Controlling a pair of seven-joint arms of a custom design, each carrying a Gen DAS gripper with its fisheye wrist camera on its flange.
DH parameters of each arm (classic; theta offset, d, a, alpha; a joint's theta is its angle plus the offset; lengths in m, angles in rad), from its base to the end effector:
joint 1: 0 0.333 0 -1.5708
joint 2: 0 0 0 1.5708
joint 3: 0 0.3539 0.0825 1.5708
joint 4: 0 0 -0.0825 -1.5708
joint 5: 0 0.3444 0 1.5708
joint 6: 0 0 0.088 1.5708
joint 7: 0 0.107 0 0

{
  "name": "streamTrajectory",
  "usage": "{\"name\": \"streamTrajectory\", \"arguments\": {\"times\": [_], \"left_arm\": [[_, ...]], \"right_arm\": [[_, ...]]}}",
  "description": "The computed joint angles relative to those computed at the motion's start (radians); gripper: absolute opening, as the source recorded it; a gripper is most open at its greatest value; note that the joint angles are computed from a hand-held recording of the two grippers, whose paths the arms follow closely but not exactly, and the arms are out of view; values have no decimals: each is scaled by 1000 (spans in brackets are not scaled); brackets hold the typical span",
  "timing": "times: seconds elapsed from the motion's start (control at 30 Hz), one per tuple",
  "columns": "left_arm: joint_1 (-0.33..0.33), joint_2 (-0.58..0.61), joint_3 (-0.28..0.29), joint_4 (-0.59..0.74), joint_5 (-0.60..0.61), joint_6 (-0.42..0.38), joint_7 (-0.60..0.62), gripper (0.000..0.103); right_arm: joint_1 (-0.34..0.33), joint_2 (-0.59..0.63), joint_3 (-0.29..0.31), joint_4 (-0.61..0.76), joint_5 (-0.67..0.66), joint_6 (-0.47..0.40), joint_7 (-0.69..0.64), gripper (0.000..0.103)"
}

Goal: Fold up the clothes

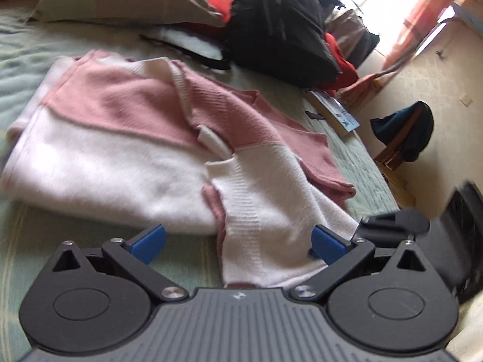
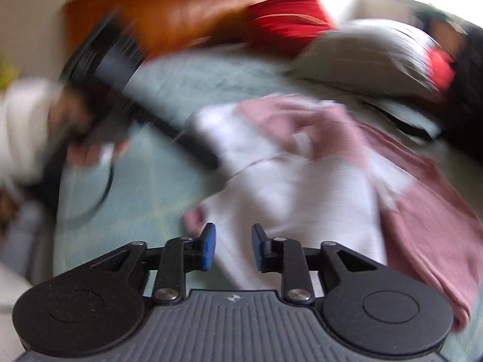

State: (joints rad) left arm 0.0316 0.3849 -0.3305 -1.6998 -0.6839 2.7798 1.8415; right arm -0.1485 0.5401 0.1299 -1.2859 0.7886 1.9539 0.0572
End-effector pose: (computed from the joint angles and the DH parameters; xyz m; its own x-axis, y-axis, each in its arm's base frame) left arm 0.6656 -0.1372 0.5062 -0.1219 -0.8471 0.5173 -0.8032 -0.2220 -0.5528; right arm 0.7128 0.0086 0.5164 0.9404 -0.3383 -0.0352 -0.2548 -0.6322 -0.7317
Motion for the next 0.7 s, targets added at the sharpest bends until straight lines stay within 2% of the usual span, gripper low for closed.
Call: {"name": "streamTrajectory", "arguments": {"times": [0.1, 0.23, 0.27, 0.3, 0.33, 0.43, 0.53, 0.6, 0.7], "left_arm": [[-26, -29, 31, -31, 54, -5, -51, 102], [-57, -79, 66, -95, 167, 12, -61, 102], [-67, -93, 76, -114, 204, 20, -58, 102], [-86, -107, 93, -138, 261, 43, -61, 102], [-104, -121, 111, -162, 321, 67, -68, 102], [-149, -145, 149, -216, 492, 131, -77, 102], [-241, -135, 248, -227, 758, 194, -162, 102], [-362, -110, 395, -214, 1018, 246, -295, 102], [-518, -50, 593, -156, 1347, 296, -430, 100]], "right_arm": [[30, -91, 11, -187, 16, 173, -206, 48], [77, -162, 16, -356, 55, 416, -461, 47], [84, -168, 16, -374, 66, 453, -497, 41], [85, -165, 12, -365, 70, 449, -486, 19], [85, -162, 9, -356, 74, 444, -476, 11], [76, -148, 1, -308, 87, 401, -418, 11], [57, -119, -9, -218, 79, 303, -310, 11], [47, -99, -14, -163, 66, 243, -239, 11], [41, -79, -15, -110, 44, 179, -158, 11]]}}
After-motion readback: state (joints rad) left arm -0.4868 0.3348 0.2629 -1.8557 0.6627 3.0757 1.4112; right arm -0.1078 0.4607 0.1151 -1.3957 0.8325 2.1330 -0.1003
